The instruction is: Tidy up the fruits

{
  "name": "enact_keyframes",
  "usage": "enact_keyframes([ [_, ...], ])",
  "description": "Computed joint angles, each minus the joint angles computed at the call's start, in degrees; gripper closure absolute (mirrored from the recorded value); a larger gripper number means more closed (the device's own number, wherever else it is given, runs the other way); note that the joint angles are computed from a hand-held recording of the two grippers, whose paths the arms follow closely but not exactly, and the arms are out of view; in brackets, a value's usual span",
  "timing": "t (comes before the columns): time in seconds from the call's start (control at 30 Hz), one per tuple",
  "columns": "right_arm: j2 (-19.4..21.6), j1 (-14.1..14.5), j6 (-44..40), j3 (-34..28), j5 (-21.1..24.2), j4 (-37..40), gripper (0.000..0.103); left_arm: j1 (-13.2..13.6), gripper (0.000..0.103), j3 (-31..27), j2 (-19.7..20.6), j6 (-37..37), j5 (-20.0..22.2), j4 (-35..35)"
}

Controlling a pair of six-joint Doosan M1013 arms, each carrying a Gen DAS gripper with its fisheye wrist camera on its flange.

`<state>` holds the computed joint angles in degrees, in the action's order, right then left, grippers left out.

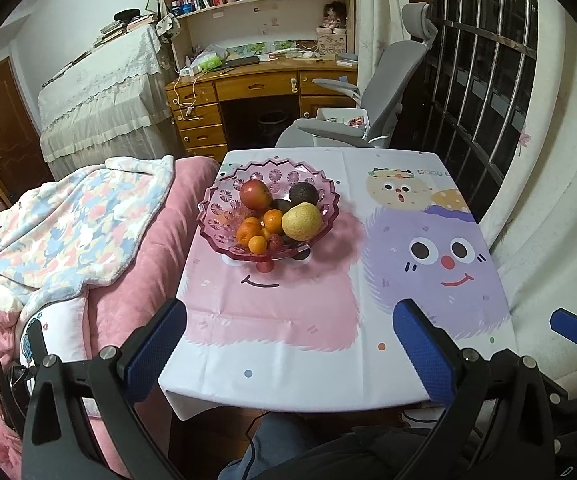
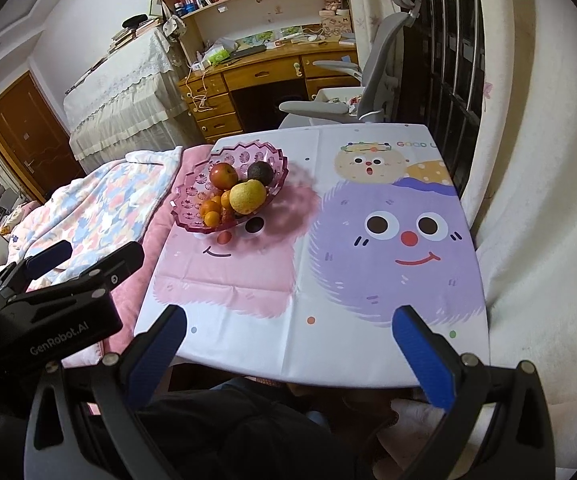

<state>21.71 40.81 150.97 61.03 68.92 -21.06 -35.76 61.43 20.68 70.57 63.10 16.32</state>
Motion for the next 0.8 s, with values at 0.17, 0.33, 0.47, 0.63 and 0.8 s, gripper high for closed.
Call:
enact_keyframes([
  [0.17,-0.1,-0.2,0.0,0.2,-0.1,0.2,0.0,0.0,0.001,-0.4,0.3,0.3,0.2,-0.2],
  [0.33,-0.2,-0.2,-0.1,0.3,-0.2,0.2,0.0,0.0,0.001,-0.6,0.5,0.6,0.1,-0.4],
  [0.47,-0.1,-0.2,-0.2,0.2,-0.2,0.1,0.0,0.0,0.001,-0.6,0.5,0.6,0.1,-0.4],
  [0.63,-0.1,-0.1,-0.1,0.1,-0.1,0.1,0.0,0.1,0.001,-0.7,0.5,0.9,0.0,-0.5],
  [0.8,0.0,-0.1,-0.1,0.1,-0.1,0.1,0.0,0.1,0.001,-0.7,0.5,0.8,0.0,-0.5],
])
